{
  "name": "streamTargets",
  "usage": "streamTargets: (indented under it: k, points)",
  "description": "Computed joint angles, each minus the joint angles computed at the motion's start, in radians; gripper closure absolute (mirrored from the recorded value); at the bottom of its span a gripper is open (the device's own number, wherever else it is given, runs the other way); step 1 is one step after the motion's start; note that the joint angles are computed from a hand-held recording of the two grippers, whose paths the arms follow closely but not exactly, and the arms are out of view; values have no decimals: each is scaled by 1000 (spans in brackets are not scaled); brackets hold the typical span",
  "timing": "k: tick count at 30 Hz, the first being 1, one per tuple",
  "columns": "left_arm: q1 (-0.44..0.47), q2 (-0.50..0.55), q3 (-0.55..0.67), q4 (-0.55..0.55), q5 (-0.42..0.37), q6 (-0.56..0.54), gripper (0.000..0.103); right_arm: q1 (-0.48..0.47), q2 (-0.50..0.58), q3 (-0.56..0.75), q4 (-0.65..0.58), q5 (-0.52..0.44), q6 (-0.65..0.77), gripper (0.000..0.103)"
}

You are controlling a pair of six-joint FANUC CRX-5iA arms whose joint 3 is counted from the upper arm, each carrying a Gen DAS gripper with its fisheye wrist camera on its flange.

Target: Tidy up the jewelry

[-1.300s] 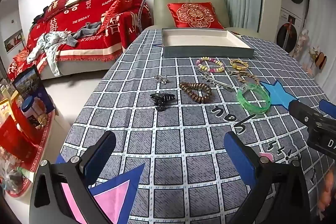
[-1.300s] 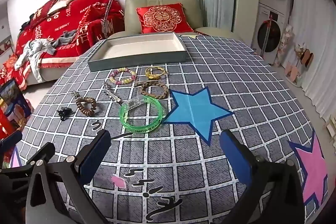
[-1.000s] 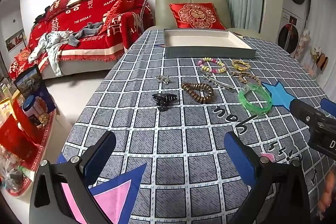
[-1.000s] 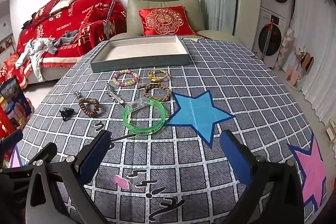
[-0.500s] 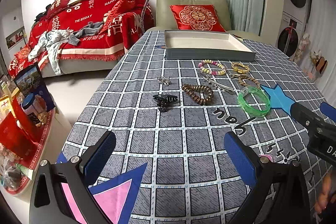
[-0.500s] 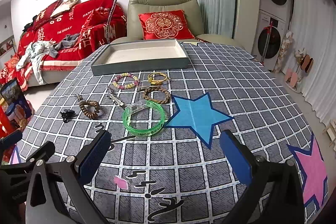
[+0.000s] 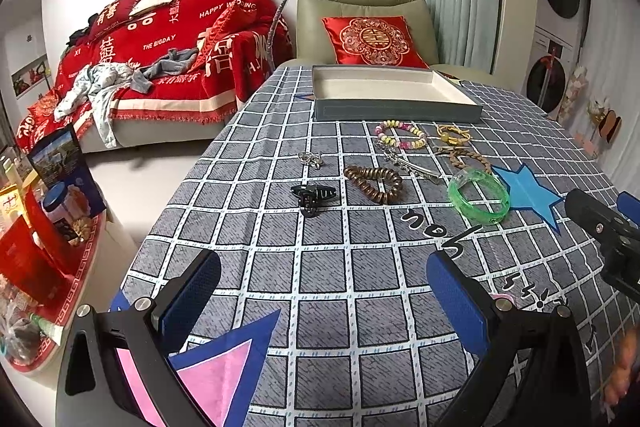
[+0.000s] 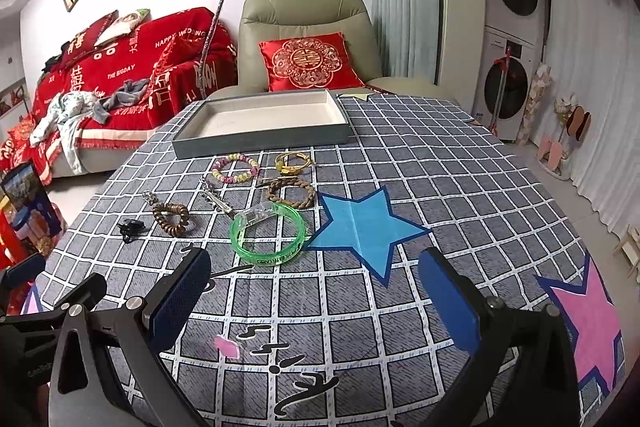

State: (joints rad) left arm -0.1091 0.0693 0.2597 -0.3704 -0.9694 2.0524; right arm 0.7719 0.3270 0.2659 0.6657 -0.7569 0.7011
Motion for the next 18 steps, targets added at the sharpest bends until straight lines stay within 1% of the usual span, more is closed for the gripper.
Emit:
streamTargets:
  k: [5, 11, 18]
  points:
    - [-5, -15, -12, -16, 17, 10, 0, 2, -11, -23, 29, 13, -22, 0]
    - [-13, -33, -26, -40, 42, 27, 0, 6, -34, -69, 96, 47, -71, 0]
    - [-8, -45, -34, -36, 52, 31, 0, 9, -47, -88, 125, 63, -90, 0]
